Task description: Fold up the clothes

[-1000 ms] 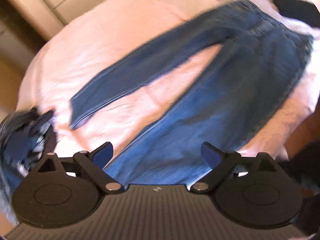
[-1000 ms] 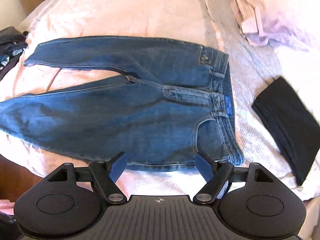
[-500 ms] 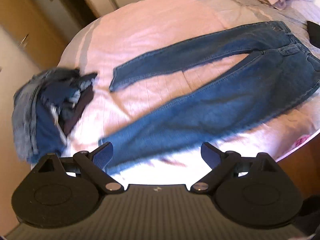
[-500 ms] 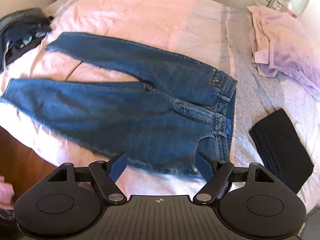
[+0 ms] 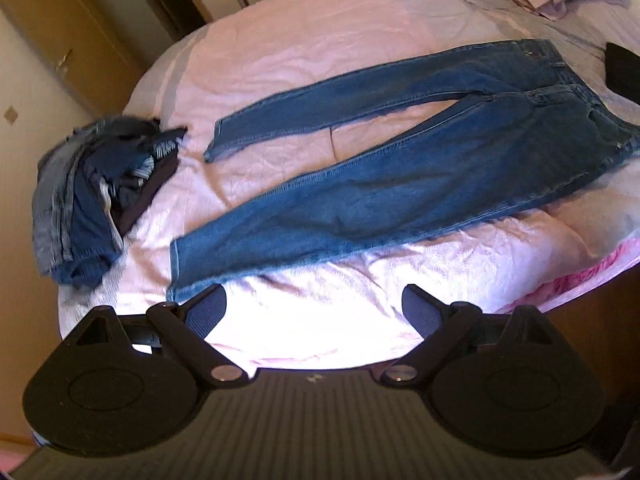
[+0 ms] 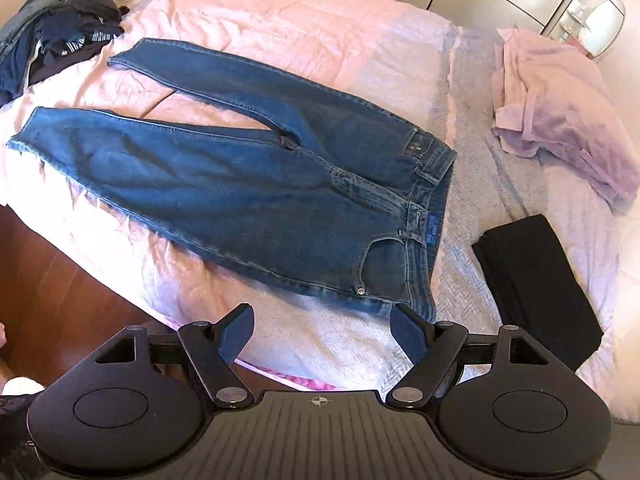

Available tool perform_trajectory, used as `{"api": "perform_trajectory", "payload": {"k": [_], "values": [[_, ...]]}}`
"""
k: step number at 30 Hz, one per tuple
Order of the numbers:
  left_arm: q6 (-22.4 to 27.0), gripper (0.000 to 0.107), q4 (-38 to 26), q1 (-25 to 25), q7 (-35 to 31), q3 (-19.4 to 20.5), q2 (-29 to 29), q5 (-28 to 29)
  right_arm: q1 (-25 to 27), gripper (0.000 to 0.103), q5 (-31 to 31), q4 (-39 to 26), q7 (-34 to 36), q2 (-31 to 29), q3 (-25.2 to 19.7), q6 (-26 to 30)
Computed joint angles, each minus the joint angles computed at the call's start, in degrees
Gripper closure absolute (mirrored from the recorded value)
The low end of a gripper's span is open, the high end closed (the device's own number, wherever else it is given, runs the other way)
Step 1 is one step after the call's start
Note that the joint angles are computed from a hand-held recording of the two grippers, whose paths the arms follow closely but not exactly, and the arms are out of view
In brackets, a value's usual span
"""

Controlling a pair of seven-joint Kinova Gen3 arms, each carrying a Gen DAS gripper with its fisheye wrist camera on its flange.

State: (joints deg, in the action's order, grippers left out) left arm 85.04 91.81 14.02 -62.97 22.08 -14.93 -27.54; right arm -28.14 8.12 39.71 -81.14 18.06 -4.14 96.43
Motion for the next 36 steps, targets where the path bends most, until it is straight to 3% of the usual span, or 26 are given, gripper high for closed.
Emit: {"api": "perform_trajectory", "payload": {"k": [12,15,19,24,27,29,31,34,36], "values": [[-2.3,0.015,0.96,0.08,-2.96,-1.61,0.45,-1.69,1.3,0.025,-1.37,0.85,-0.86,0.09,-0.24,-0.46],[-3.81,0.015,2.55,-0.46,-5.2,-3.0,-0.52,-1.67,1.64,0.025,-1.86,2.26,0.26,0.05,-0.49,-2.41],[-8.35,0.015,7.01,-1.78,-11.79,-5.83,-2.59,-2.11,3.16,0.025,-3.25,8.71,2.98,-1.5,-1.2,-9.66],[-17.25,0.021,16.37,-4.73,-21.98,-9.24,-3.59,-5.9,2.79,0.025,-1.68,13.7,4.64,-1.32,-1.43,-15.9],[-24.24,0.025,23.82,-1.96,-24.42,-14.02,-2.69,-12.89,1.14,0.025,1.17,16.27,3.48,-0.95,-1.16,-20.34],[-28.9,0.035,28.18,0.5,-25.63,-18.26,-1.33,-17.55,0.12,0.025,3.09,18.48,3.89,-0.64,-1.3,-23.44],[-33.56,0.038,32.0,2.86,-26.7,-22.7,0.47,-22.22,-0.78,0.026,5.02,20.93,5.2,-0.48,-1.54,-26.33],[-40.55,0.044,36.57,1.88,-27.07,-25.93,3.68,-29.21,-1.88,0.041,7.41,24.29,7.7,-0.08,-1.78,-29.56],[-45.21,0.049,38.78,-1.13,-26.15,-26.16,6.13,-33.87,-2.58,0.041,8.95,26.52,8.68,0.13,-1.74,-31.13]]}}
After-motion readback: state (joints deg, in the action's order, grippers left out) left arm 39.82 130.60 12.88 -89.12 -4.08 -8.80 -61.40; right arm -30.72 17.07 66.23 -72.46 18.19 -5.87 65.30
